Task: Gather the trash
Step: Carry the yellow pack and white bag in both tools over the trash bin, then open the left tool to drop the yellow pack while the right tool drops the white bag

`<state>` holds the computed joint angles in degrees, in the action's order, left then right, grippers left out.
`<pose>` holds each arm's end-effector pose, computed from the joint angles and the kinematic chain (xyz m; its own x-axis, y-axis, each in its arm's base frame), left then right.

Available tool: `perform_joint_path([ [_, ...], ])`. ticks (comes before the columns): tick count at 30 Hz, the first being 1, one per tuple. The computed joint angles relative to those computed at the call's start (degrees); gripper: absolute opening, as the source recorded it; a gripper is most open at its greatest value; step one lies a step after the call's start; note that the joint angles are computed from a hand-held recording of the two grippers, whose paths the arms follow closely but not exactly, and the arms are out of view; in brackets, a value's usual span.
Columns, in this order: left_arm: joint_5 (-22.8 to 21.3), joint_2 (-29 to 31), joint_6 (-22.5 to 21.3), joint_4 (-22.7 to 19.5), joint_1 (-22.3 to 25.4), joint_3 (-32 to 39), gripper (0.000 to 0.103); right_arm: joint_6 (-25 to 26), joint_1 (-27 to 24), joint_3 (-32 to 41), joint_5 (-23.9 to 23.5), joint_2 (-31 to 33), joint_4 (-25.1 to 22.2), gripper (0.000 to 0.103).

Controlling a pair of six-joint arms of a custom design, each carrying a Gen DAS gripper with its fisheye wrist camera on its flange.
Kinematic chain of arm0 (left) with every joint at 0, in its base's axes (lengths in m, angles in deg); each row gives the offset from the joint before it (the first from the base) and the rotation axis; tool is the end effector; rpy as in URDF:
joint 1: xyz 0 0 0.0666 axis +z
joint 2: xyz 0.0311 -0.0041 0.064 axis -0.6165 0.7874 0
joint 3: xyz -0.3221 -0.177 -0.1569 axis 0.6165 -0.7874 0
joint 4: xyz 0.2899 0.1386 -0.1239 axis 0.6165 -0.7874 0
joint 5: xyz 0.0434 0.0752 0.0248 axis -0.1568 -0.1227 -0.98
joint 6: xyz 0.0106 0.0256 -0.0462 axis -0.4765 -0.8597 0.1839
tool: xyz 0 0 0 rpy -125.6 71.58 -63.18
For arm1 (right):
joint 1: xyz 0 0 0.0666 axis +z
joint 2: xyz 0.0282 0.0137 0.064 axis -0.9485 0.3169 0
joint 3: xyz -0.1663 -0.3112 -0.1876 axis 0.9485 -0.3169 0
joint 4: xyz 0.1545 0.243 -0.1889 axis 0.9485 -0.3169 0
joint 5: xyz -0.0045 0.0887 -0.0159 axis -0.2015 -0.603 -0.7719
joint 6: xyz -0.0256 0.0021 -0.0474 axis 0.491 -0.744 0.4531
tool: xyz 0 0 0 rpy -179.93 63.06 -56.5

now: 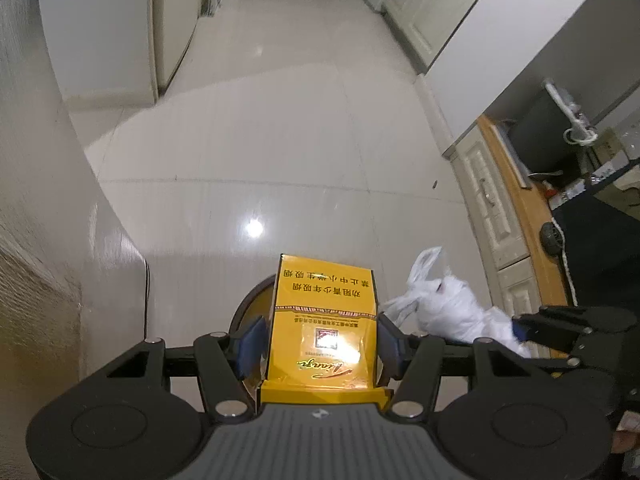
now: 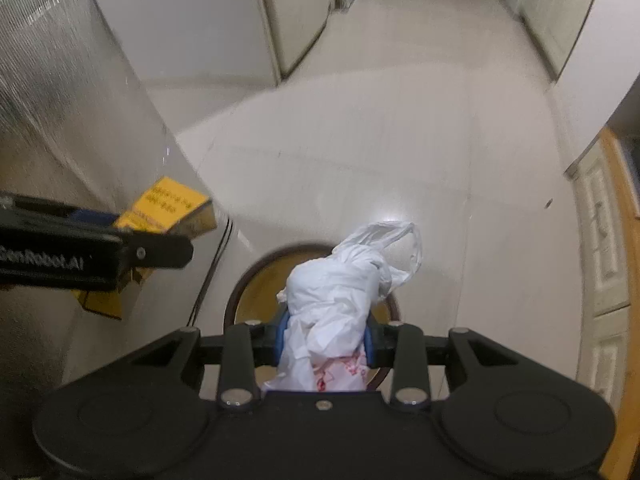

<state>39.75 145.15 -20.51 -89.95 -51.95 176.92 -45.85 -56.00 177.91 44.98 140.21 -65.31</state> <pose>0.5792 -0.1544 0.4252 -0.9049 0.2394 -0.3518 0.3435 0.8989 -0.2720 0.5285 0.1460 0.4178 -0.9261 0.0253 -0.3765 -0.0132 0.9950 0.0993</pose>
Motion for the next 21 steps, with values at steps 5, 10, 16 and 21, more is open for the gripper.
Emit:
perform_joint_path([
  [5, -1.36, 2.45, 0.07, -0.93, -0.04, -0.68, 0.059, 1.63, 0.13, 1.44, -0.09, 3.75, -2.54, 0.036],
  [10, -1.22, 4.48, 0.05, -2.04, -0.39, -1.55, 0.059, 2.13, -0.55, 2.74, -0.2, 5.53, -3.89, 0.036],
  [16, 0.3, 6.05, -1.43, -3.48, -1.3, -3.88, 0.06, 0.38, -1.77, 3.24, -1.63, 6.22, -4.36, 0.036],
  [21, 0.63, 6.72, -5.14, -3.08, -2.65, -6.25, 0.061, -0.96, -3.41, 2.71, -3.71, 6.79, -3.18, 0.036],
])
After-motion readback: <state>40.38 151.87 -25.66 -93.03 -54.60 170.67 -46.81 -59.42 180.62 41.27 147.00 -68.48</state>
